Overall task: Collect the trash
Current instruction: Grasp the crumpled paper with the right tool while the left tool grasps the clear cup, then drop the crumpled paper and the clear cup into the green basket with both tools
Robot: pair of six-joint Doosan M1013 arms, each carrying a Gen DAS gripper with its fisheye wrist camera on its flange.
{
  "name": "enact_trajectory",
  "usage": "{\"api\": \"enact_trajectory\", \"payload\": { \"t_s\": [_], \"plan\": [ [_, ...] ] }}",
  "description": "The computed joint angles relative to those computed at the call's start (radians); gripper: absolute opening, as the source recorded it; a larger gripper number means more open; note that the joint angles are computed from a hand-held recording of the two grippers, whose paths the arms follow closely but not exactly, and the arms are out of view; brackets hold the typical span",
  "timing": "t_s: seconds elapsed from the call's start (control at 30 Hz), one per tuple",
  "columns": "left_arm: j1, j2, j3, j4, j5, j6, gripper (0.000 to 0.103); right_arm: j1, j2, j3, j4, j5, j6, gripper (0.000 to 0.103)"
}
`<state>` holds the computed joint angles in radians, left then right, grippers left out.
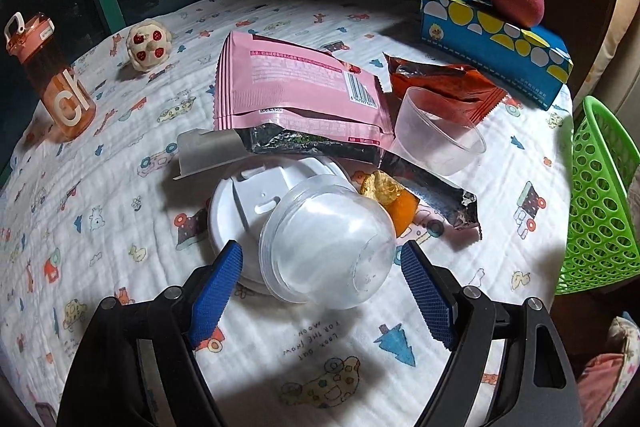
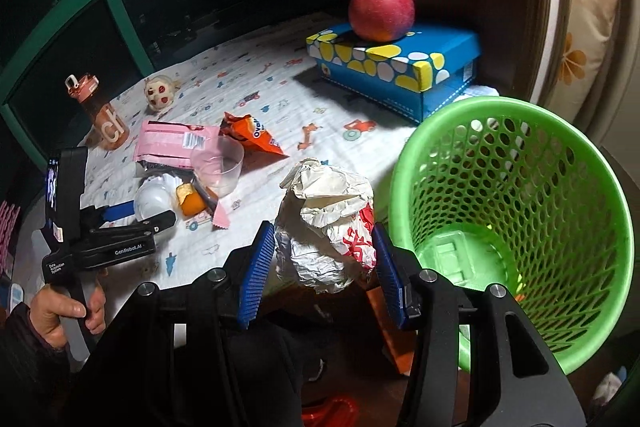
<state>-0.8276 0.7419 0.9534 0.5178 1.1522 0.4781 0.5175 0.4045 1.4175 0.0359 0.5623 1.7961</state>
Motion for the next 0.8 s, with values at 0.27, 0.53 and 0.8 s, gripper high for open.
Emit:
{"api": "enact_trajectory", "payload": {
  "t_s": [0.27, 0.53, 0.8],
  "plan": [
    [0.004, -0.024, 0.038, -0.012, -0.061, -0.041, 0.062, -0.012, -0.009, 0.014, -0.050, -0.001, 0.066, 0.050],
    [-0.005, -0.083, 0.104, -0.026, -0.143, -0.063, 0.062, -0.023, -0.024, 0.035, -0.118, -0.011, 0.152, 0.050],
    [-0.017, -0.102, 0.076, -0.053, -0.216, -0.012, 0.062, -0.043, -0.033, 0.050, -0.202, 0.000, 0.258, 0.051]
  ]
}}
